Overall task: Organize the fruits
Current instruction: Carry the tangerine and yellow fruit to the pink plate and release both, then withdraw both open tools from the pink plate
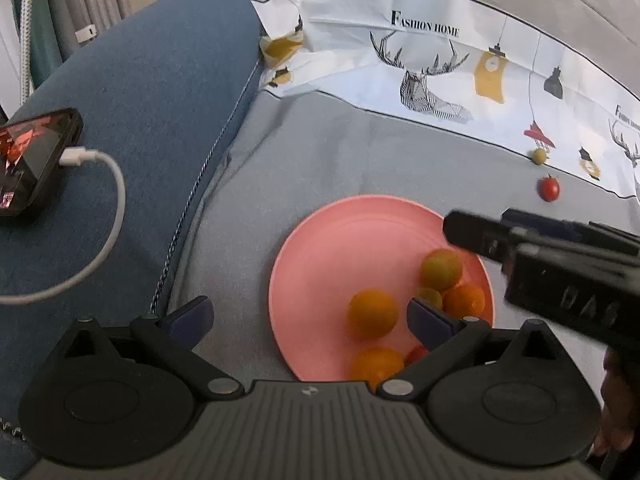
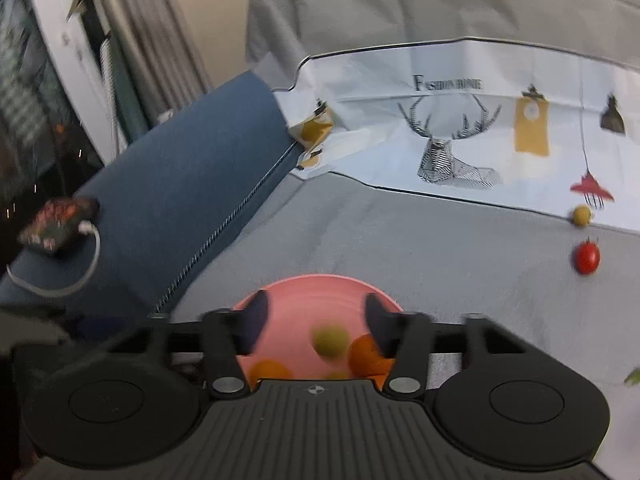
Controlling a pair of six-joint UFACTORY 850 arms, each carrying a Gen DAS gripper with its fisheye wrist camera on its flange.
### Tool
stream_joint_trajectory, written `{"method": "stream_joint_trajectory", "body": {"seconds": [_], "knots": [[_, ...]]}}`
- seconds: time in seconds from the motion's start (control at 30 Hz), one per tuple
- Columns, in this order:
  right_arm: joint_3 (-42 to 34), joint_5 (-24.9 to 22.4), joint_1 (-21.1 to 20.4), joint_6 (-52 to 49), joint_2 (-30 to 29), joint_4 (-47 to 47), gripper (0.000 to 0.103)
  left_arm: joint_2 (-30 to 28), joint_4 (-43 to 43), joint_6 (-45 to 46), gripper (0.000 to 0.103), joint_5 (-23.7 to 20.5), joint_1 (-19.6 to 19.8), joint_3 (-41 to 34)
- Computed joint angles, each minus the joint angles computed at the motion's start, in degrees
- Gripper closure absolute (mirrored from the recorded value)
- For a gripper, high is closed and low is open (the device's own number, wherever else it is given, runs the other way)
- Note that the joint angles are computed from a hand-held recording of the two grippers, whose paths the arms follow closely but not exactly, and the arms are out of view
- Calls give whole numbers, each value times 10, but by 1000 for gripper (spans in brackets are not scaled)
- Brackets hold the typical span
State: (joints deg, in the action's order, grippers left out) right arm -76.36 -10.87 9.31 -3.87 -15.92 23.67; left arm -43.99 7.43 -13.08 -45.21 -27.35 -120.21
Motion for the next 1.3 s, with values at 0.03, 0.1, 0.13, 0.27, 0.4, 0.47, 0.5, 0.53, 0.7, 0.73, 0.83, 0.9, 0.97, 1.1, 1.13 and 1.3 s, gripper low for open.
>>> {"method": "stream_joint_trajectory", "body": {"seconds": [0.03,0.1,0.13,0.27,0.4,0.47,0.5,0.53,0.7,0.73,0.83,0.9,0.97,1.1,1.13,1.3], "knots": [[3,-1,-1,15,3,-11,41,4,-1,-1,0,-3,1,5],[8,-5,0,89,10,-87,40,14,2,-6,0,-12,2,19],[15,-8,1,139,17,-133,38,19,1,-8,0,-16,3,25],[49,-35,8,302,56,-283,26,55,-24,-9,0,-23,9,71],[89,-87,34,474,104,-448,15,103,-25,-10,0,-16,6,130],[110,-109,48,517,133,-490,13,130,-14,-20,0,-6,2,163],[122,-117,55,532,149,-505,11,143,-10,-27,0,-4,0,177],[130,-121,61,545,162,-517,11,159,-7,-36,0,0,-2,195],[167,-142,109,624,226,-621,6,234,22,-74,0,41,-14,273],[172,-148,120,646,236,-653,5,249,32,-83,0,51,-16,289],[188,-168,153,710,264,-743,3,280,51,-107,0,67,-22,315],[197,-180,170,739,281,-781,2,296,59,-116,0,76,-24,328],[206,-192,184,769,297,-810,1,315,73,-131,0,86,-28,344],[221,-214,206,806,325,-839,1,346,92,-146,0,100,-38,369],[225,-220,212,816,331,-847,1,354,99,-150,0,104,-42,375],[240,-238,237,846,356,-872,1,388,134,-176,0,114,-54,403]]}}
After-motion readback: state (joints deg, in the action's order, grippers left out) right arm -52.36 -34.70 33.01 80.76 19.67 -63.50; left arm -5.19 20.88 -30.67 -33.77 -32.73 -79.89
